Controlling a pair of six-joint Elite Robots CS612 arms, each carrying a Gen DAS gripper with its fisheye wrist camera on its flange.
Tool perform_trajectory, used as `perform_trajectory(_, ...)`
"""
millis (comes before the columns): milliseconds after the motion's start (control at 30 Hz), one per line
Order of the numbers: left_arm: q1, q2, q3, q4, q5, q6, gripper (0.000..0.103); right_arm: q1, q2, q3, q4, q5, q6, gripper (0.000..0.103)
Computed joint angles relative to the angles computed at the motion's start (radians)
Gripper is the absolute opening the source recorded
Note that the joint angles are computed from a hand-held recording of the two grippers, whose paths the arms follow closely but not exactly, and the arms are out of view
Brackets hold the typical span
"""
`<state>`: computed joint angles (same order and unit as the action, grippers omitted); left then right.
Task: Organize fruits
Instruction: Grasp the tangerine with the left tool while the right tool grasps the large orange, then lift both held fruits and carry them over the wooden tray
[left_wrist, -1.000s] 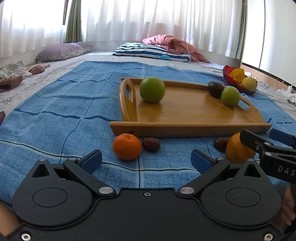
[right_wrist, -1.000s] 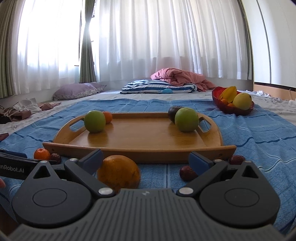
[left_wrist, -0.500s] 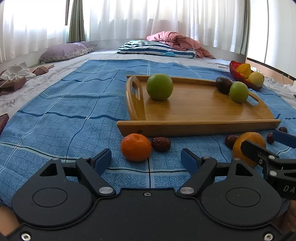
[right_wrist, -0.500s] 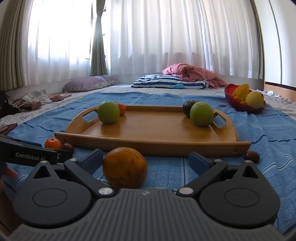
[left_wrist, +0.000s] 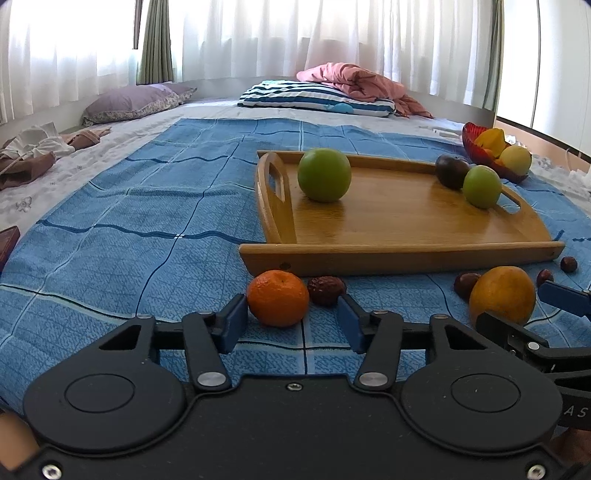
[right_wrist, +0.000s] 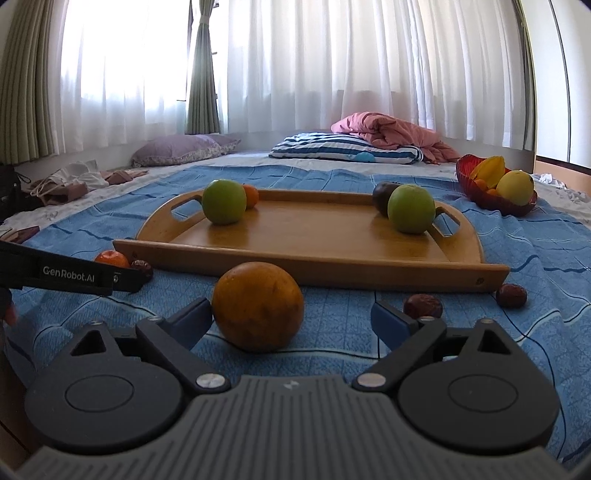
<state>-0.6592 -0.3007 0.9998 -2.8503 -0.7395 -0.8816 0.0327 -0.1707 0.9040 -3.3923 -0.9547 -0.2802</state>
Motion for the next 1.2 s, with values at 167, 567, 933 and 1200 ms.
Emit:
perform_trajectory(167, 0.000, 0.000, -0.002, 0.012, 0.006, -0.008, 0.044, 0.000, -0.005, 0.007, 0.028, 0.016, -0.033, 0.088)
perform_trajectory(567, 0.001, 0.003, -0.011, 0.047, 0.021, -0.022, 0.044, 0.004, -0.007, 0.014, 0.027, 0.027, -0.072, 0.068)
perform_trajectory(933, 0.000, 0.018, -0.035, 0.068, 0.049, -0.032, 0.034, 0.013, 0.002, 0.017, -0.024, -0.010, -0.058, 0.056)
perform_trajectory(1200, -0.005, 0.016, -0.035, 0.075, 0.061, -0.042, 0.034, 0.012, 0.010, 0.011, -0.052, -0.008, -0.009, 0.055)
